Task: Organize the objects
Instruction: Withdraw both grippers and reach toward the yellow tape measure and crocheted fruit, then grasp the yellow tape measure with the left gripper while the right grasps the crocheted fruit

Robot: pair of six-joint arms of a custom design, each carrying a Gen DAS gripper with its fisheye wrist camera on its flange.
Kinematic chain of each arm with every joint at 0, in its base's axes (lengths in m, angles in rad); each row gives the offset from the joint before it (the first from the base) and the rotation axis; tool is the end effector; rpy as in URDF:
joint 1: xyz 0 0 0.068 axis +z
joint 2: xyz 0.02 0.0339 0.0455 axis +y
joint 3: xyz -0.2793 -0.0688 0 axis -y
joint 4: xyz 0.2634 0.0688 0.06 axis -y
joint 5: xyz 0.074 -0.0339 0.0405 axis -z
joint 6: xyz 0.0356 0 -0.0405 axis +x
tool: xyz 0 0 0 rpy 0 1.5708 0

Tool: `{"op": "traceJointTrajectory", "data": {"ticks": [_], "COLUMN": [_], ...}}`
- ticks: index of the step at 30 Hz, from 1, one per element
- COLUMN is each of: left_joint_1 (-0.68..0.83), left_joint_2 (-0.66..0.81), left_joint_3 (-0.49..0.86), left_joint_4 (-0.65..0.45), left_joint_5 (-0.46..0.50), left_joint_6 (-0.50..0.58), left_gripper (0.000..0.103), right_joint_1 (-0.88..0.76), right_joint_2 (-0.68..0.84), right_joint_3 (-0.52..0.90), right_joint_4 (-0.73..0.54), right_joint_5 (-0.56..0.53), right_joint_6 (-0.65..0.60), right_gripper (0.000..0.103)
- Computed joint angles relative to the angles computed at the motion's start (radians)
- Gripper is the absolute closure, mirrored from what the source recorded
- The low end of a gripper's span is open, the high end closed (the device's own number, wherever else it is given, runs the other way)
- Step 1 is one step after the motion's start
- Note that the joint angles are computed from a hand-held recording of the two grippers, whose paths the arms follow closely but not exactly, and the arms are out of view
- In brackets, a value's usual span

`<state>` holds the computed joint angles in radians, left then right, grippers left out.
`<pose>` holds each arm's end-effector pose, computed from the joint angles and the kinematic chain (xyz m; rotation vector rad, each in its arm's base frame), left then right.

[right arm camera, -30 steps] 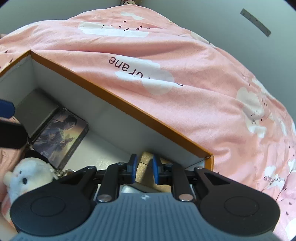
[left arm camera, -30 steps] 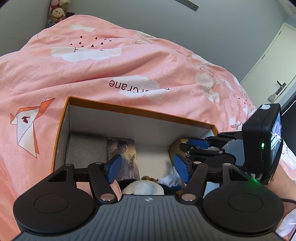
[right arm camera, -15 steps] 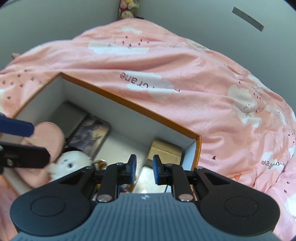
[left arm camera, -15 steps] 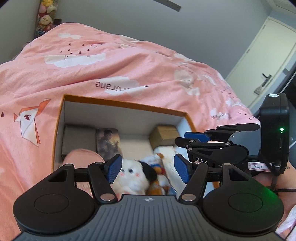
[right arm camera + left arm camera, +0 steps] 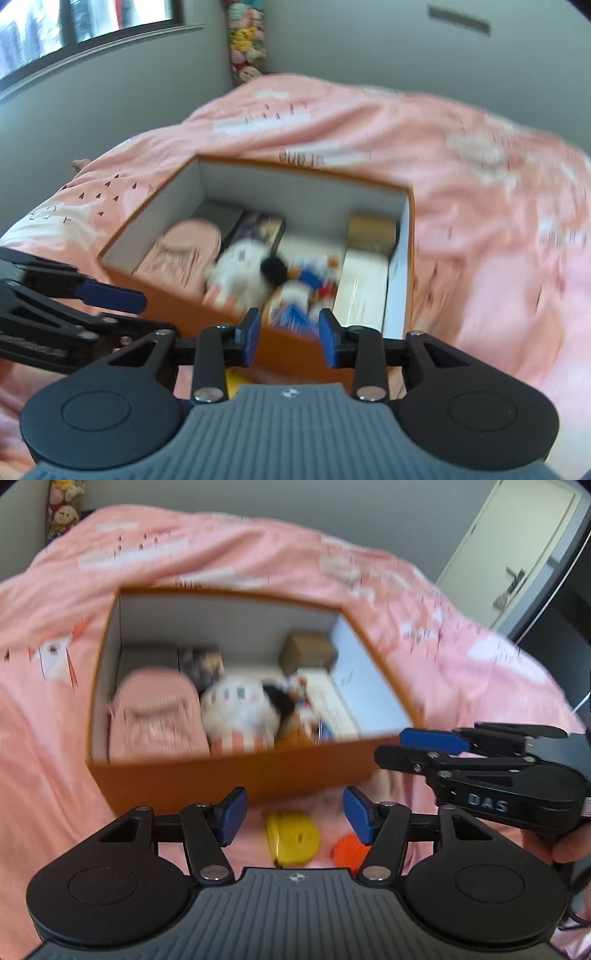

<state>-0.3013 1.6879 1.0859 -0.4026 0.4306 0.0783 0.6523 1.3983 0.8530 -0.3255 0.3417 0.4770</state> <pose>0.3401 -0.1212 0.2014 0.6419 2.4795 -0.6383 0.2438 0.1712 0.2211 -0.0589 2.3780 0.1177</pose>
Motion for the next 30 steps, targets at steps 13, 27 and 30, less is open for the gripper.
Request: {"op": "traceJointTrajectory", "data": {"ticks": [13,27,30], "left_joint_1": [-0.062,-0.163,-0.185], "left_joint_2": [0.055,0.114,0.142], "left_joint_3": [-0.082,-0.054,-0.035], "left_joint_4": [0.041,0.08,0.081], "left_joint_5": [-0.077,-0.198,-0.231], "left_joint_6": [0.034,0.045,0.041], "left_gripper": [0.046,0.03,0.03], "right_joint_1": [0.049,0.002,-0.014], "right_joint_2": [0.106,0.031,0.027], "right_joint_3": [-0.168,-0.257,-0.267], "right_joint_4": [0.122,0.17,0.173], "right_joint_5": [-0.101,-0.086,-0.068], "right_joint_6": [0.217,0.279,0.279], "right_gripper": [0.058,0.066,0.066]}}
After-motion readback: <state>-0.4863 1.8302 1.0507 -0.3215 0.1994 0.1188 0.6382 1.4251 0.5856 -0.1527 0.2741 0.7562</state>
